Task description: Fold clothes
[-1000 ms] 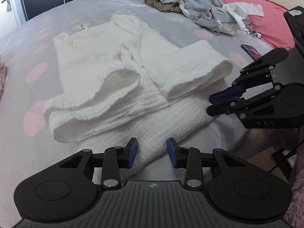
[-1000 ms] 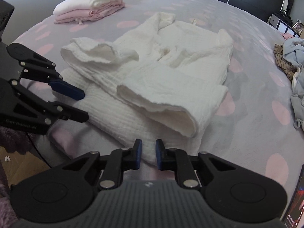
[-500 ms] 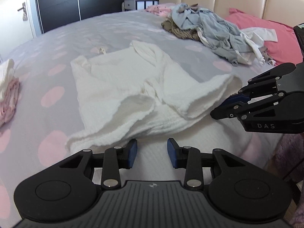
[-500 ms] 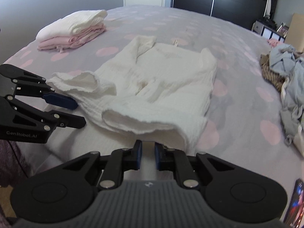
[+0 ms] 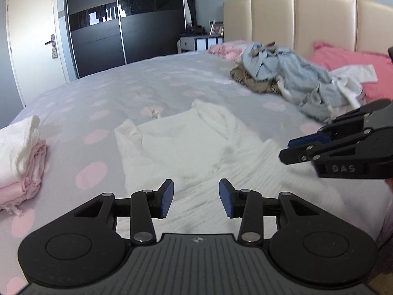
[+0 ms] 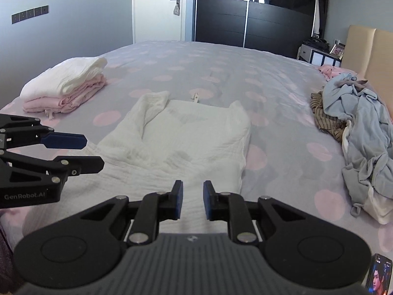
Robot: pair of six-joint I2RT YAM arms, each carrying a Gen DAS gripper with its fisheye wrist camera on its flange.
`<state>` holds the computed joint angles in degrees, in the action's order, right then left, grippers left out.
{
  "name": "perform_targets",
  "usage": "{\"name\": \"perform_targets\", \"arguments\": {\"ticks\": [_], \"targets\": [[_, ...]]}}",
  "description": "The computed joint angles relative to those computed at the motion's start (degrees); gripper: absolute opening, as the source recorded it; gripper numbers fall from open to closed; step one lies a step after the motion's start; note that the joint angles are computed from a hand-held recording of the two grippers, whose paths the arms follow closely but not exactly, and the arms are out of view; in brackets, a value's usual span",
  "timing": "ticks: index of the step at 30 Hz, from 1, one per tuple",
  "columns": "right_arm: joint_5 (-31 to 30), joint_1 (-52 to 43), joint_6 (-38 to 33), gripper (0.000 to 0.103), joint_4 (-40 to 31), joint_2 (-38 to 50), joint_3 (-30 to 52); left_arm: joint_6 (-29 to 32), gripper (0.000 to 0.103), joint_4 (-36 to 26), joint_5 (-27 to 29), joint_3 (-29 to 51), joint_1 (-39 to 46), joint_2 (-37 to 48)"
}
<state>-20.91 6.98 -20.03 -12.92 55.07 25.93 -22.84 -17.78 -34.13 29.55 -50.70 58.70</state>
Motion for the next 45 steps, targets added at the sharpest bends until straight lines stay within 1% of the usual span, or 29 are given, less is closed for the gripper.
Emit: {"name": "perform_targets", "arguments": {"ticks": [1, 2, 3, 5, 6, 8, 9, 12, 15, 16, 17, 18, 19, 20, 22, 23, 24, 27, 29, 32, 33, 34, 35, 36, 37, 38, 42, 43, 45], "targets": [[0.2, 0.1, -0.5, 0.023, 0.0, 0.6, 0.0, -0.5, 0.04, -0.4, 0.1, -0.4, 0.6, -0.3], [0.5, 0.0, -0.7, 0.027, 0.2, 1.4, -0.1, -1.1, 0.042, -0.8, 1.1, -1.2, 1.9, -1.3], [0.5, -0.5, -0.9, 0.031, 0.5, 2.3, 0.0, -2.0, 0.047, -1.2, 2.3, -2.1, 3.6, -2.7], [-0.2, -2.7, -0.8, 0.043, 1.4, 4.5, 0.2, -3.7, 0.051, -2.2, 3.9, -3.4, 7.0, -4.8], [-0.5, -3.8, -0.5, 0.046, 1.9, 5.7, 0.4, -4.5, 0.052, -2.9, 4.4, -4.0, 8.8, -5.8], [-1.3, -5.9, 0.8, 0.046, 3.1, 8.3, 0.8, -5.1, 0.053, -3.4, 6.2, -5.0, 12.9, -6.6], [-2.3, -6.9, 1.5, 0.047, 3.3, 9.9, 1.4, -5.0, 0.053, -3.0, 8.1, -5.6, 15.3, -6.8], [-4.9, -8.6, 3.5, 0.048, 4.5, 14.1, 2.7, -4.6, 0.053, 1.1, 16.5, -8.0, 22.6, -7.1], [-6.3, -8.5, 4.4, 0.049, 7.6, 17.0, 2.8, -5.4, 0.053, 6.7, 20.7, -10.2, 26.6, -6.0], [-6.8, -8.3, 4.8, 0.047, 8.5, 18.1, 3.0, -4.8, 0.045, 8.6, 21.8, -10.7, 27.3, -5.6], [-7.6, -8.3, 5.3, 0.042, 8.8, 19.1, 3.4, -4.1, 0.038, 10.2, 22.2, -11.1, 27.4, -5.8], [-8.4, -8.3, 5.6, 0.036, 8.9, 20.1, 3.9, -3.3, 0.025, 11.7, 22.4, -11.5, 27.2, -6.3], [-9.1, -8.3, 6.0, 0.018, 9.1, 21.0, 4.4, -2.5, 0.017, 13.2, 22.7, -12.0, 27.0, -6.7], [-10.3, -8.6, 6.6, 0.01, 8.9, 21.5, 4.8, -1.8, 0.014, 15.9, 24.4, -13.2, 27.3, -8.2], [-12.9, -9.5, 7.8, 0.01, 8.8, 22.1, 5.5, -0.6, 0.012, 22.2, 29.6, -15.6, 28.4, -11.4], [-14.4, -10.2, 8.4, 0.01, 8.9, 22.4, 5.7, 0.1, 0.012, 23.9, 30.5, -15.8, 28.5, -11.2], [-15.8, -10.8, 9.1, 0.01, 9.0, 22.7, 6.0, 0.6, 0.012, 24.1, 29.6, -15.1, 28.3, -9.4], [-11.6, -10.0, 9.3, 0.01, 8.8, 25.9, 7.0, -1.0, 0.012, 23.9, 29.2, -13.9, 30.1, -2.9], [-11.1, -10.3, 10.1, 0.01, 8.8, 28.3, 7.5, -1.7, 0.012, 24.5, 29.5, -13.7, 31.2, -0.6], [-10.9, -10.1, 10.1, 0.011, 8.9, 28.6, 7.6, -2.6, 0.013, 23.4, 27.3, -13.5, 31.1, -0.9], [-10.9, -10.1, 10.1, 0.013, 8.7, 28.3, 7.6, -3.3, 0.019, 22.3, 26.5, -13.4, 30.8, -2.1], [-10.9, -10.3, 10.1, 0.015, 8.5, 27.8, 7.5, -3.8, 0.033, 21.1, 25.3, -13.3, 30.2, -3.8], [-11.0, -10.4, 10.1, 0.018, 8.3, 27.4, 7.4, -3.8, 0.042, 20.3, 23.8, -13.5, 29.4, -5.5], [-10.7, -10.4, 10.0, 0.021, 8.2, 27.0, 7.3, -3.5, 0.055, 19.7, 22.1, -13.7, 28.3, -7.0], [-10.4, -10.5, 10.0, 0.03, 8.2, 26.5, 7.0, -3.2, 0.055, 18.6, 20.5, -13.3, 27.3, -7.6], [-10.2, -10.6, 10.1, 0.033, 8.3, 26.1, 6.7, -3.1, 0.055, 17.2, 19.6, -12.8, 26.7, -7.5], [-10.0, -10.9, 10.1, 0.034, 7.8, 25.9, 6.7, -3.9, 0.056, 12.7, 18.1, -10.8, 26.3, -4.2], [-10.1, -10.9, 10.0, 0.034, 7.8, 25.9, 6.7, -4.4, 0.056, 12.3, 18.9, -10.6, 26.8, -3.5], [-10.1, -11.1, 10.0, 0.035, 7.4, 26.3, 7.0, -5.5, 0.055, 13.0, 23.6, -11.2, 29.6, -2.7]]}}
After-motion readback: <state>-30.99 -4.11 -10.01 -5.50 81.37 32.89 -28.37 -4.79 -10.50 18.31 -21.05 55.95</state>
